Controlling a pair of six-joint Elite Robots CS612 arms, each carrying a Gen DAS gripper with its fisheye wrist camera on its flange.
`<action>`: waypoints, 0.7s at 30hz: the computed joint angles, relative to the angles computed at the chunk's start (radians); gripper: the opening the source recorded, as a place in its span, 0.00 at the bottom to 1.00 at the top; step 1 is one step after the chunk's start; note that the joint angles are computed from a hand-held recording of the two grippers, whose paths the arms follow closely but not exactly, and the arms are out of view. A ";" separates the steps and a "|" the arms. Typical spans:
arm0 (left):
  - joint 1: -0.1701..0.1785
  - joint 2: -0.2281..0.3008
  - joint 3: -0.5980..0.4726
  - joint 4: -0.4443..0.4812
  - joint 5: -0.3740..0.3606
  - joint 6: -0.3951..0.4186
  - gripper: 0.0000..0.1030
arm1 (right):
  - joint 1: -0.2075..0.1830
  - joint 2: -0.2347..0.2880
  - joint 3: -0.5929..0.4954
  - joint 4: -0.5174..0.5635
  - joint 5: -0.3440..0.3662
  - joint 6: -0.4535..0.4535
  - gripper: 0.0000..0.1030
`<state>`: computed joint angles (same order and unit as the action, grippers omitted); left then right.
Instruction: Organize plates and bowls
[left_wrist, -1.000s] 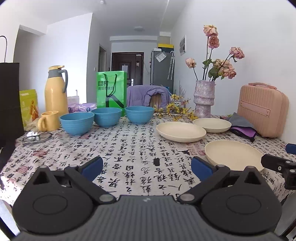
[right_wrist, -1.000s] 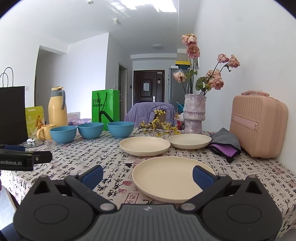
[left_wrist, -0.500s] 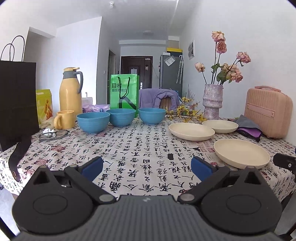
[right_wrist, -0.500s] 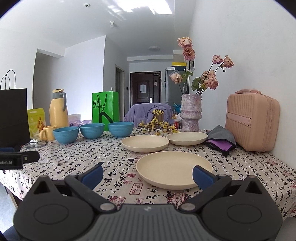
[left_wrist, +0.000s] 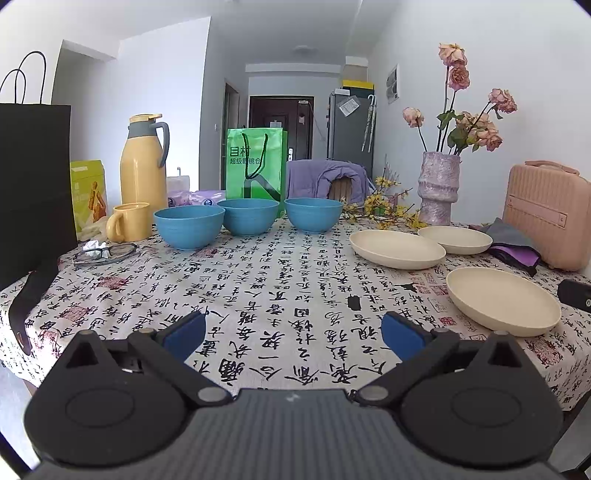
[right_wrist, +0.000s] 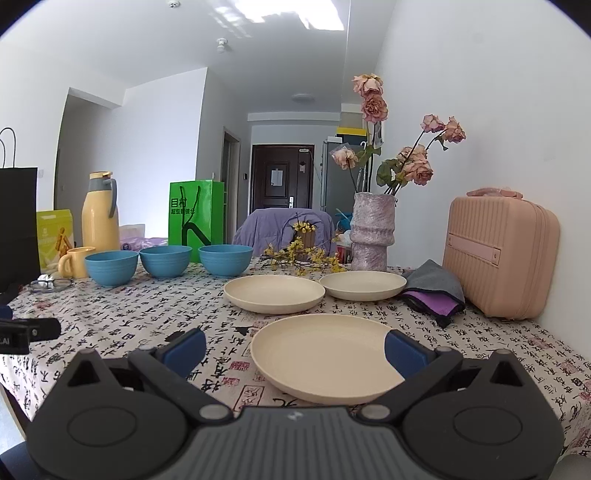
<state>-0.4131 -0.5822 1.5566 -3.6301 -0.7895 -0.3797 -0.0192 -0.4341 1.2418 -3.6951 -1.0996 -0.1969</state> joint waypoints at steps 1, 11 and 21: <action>0.003 0.002 -0.007 0.008 -0.002 0.000 1.00 | 0.002 0.004 -0.012 0.007 -0.004 -0.001 1.00; 0.033 0.021 -0.079 0.071 -0.040 0.006 1.00 | 0.018 0.042 -0.128 0.101 -0.050 0.004 1.00; 0.067 0.052 -0.184 0.145 -0.104 0.027 1.00 | 0.042 0.091 -0.267 0.234 -0.097 -0.013 1.00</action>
<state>-0.3461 -0.5303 1.3724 -3.4848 -0.8939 -0.3524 0.0226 -0.3432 0.9751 -3.4606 -1.1967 -0.2099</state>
